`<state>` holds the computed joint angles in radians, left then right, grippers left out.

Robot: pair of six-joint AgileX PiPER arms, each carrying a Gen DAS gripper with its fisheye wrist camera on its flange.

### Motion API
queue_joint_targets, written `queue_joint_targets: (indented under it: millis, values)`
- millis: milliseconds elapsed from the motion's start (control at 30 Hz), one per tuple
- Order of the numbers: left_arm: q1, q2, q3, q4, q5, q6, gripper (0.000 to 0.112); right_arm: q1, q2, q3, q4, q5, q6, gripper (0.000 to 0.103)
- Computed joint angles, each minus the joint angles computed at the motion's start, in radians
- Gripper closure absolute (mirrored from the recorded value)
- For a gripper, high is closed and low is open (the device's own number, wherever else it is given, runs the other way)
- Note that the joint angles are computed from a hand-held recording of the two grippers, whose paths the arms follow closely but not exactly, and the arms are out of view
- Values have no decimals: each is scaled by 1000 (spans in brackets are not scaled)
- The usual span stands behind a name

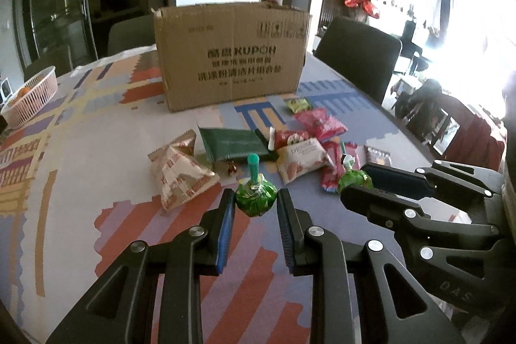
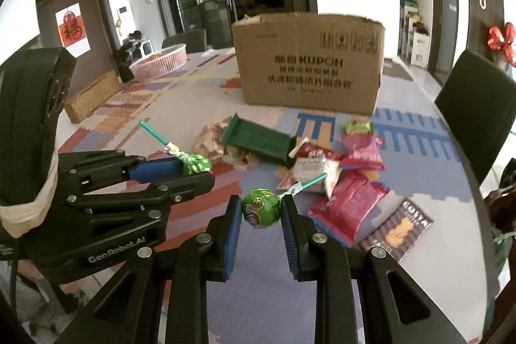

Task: Organize snacks
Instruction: 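Carry both lollipops over the cardboard box and open both tools to drop them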

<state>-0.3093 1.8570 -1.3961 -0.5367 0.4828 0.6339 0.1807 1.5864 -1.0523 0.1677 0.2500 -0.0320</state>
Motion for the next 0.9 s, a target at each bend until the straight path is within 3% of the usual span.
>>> queue_joint_targets:
  millis: [400,567,767,900]
  values:
    - [-17,7,-134,88,14,-120,85,-41,-22,-70,-63,-25,22,77]
    - [-11,46,-248,118,55,-159,85,-62,3,-147,-99,-31,29,77]
    - [3,141,-470,154,146,-221,85,-82,73,-283,-97,-4,10,77]
    - [15,246,-696,187,259,-283,85,-97,128,-386,-102,19,18,77]
